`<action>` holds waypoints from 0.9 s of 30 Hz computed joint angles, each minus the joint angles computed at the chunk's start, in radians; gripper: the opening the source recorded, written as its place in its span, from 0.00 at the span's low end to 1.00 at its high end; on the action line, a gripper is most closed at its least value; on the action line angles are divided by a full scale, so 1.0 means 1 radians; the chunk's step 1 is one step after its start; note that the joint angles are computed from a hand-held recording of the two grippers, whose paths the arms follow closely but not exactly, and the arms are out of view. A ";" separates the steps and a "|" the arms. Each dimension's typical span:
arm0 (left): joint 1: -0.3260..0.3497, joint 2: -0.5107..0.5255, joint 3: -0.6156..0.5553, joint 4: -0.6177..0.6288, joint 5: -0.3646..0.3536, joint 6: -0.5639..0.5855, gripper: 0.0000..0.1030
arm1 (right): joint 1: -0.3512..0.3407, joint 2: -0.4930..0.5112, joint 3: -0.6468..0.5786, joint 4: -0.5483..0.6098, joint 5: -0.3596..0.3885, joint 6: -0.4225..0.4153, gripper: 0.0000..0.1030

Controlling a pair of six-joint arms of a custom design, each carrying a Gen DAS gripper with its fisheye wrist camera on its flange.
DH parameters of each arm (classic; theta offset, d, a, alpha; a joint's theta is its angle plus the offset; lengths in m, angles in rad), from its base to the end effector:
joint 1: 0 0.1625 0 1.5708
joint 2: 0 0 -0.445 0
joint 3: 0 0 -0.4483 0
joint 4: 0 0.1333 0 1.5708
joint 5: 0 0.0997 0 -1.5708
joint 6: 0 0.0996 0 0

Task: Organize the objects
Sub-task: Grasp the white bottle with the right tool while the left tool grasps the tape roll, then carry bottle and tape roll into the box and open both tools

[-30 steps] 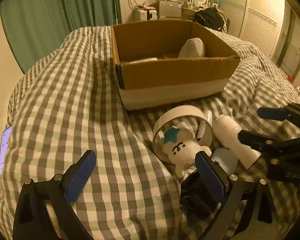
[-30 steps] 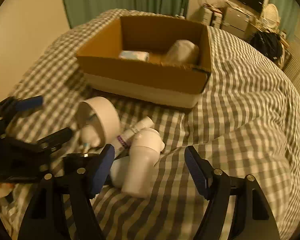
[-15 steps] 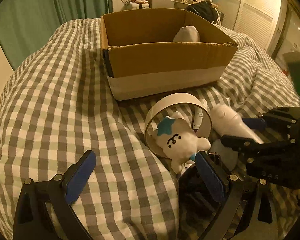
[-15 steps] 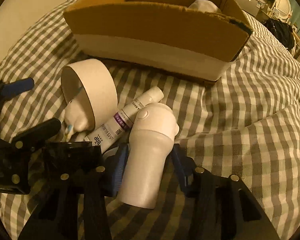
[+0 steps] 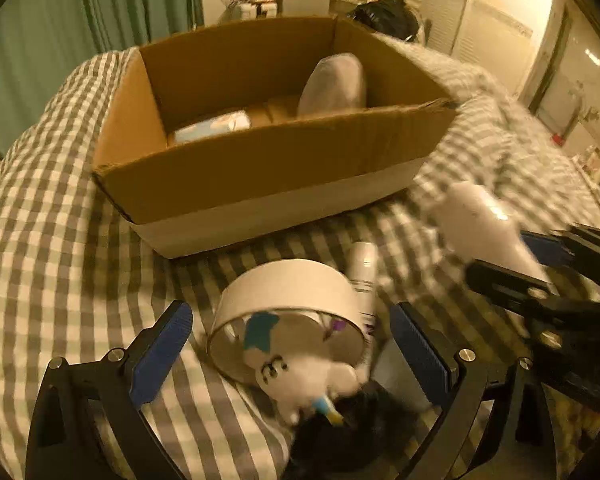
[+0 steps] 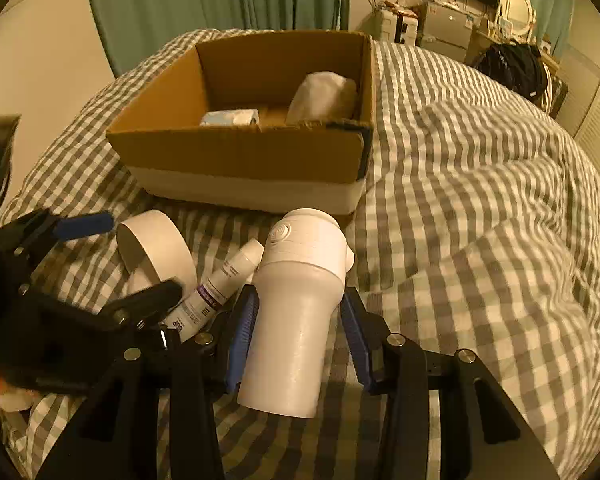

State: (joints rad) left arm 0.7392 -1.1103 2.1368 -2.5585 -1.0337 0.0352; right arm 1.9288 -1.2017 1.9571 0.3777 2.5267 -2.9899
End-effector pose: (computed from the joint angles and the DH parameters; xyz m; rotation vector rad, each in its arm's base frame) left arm -0.2647 -0.4907 0.0882 1.1139 2.3739 -0.2329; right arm 0.1962 -0.3761 0.1759 -0.0257 -2.2216 0.7633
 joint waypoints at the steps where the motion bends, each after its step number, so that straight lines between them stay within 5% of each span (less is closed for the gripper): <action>1: 0.007 0.012 -0.009 0.018 0.005 -0.012 0.99 | -0.002 -0.014 0.016 -0.007 -0.009 0.003 0.41; 6: 0.046 0.029 -0.029 0.051 -0.040 -0.040 0.94 | -0.004 0.004 0.017 -0.019 -0.014 0.000 0.41; 8: 0.062 0.027 -0.039 0.066 -0.078 -0.043 0.81 | -0.003 0.014 0.010 -0.012 -0.005 0.004 0.41; 22: 0.014 -0.104 0.005 0.013 -0.097 -0.036 0.81 | 0.052 0.005 -0.003 -0.007 0.027 0.031 0.41; 27: -0.028 -0.164 -0.007 0.017 -0.088 -0.031 0.81 | 0.138 -0.010 -0.029 0.013 0.092 0.049 0.41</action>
State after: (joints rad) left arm 0.7116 -1.2744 2.1298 -2.5419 -1.1216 0.0044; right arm 2.0670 -1.2114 1.9276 0.3902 2.6185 -2.9413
